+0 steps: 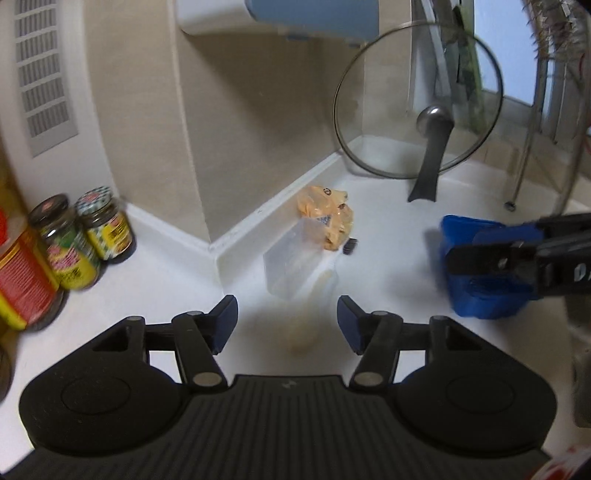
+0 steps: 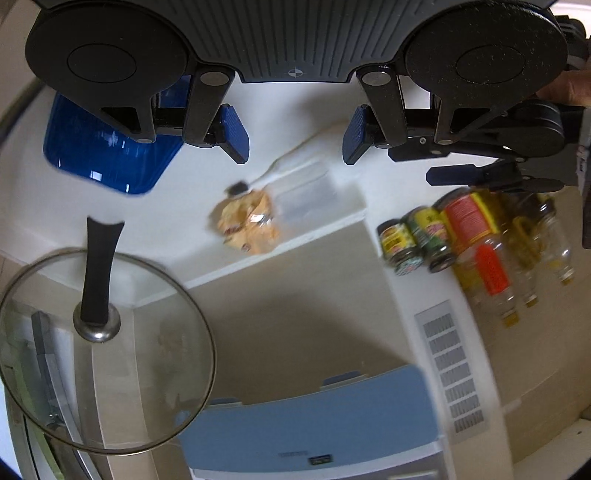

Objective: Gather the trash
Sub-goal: 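Raise both tools back toward the counter, then grasp the clear plastic box with the left tool while the right tool grasps the white toothbrush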

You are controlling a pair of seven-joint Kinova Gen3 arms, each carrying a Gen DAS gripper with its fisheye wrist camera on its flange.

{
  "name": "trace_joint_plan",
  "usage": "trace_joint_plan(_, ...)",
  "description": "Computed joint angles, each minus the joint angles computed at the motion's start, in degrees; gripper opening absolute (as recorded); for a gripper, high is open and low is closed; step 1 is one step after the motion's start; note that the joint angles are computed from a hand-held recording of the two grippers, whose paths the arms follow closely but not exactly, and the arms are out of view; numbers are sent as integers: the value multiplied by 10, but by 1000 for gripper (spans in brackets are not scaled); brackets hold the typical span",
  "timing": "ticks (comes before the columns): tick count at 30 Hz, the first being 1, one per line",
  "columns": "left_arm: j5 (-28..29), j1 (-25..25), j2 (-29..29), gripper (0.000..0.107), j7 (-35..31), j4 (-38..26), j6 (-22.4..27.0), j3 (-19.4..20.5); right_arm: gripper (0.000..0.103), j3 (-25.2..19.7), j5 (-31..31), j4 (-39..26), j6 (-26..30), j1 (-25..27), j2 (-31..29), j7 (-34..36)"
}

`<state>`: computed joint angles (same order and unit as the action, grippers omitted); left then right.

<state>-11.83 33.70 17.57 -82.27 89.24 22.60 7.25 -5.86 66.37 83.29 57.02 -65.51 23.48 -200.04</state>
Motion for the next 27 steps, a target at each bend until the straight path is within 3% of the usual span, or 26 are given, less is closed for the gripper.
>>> trace_joint_plan(8,-1,-4,111,56,-74,-130,48,8,56,16,-5,19,-51,55,-1,18)
trace_joint_plan(18,38,-5,188,55,-176,-253,126,15,56,26,-22,18,-87,85,5,41)
trace_joint_plan(20,39,2,197,44,-190,-270,144,9,56,28,-31,14,-91,89,9,50)
trace_joint_plan(24,49,4,201,35,-202,-273,146,3,56,35,-49,3,-100,93,16,66)
trace_joint_plan(25,50,6,200,27,-199,-270,144,-1,56,37,-53,1,-103,93,18,70)
trace_joint_plan(27,49,10,192,27,-189,-258,137,-10,56,41,-61,-6,-108,95,22,77)
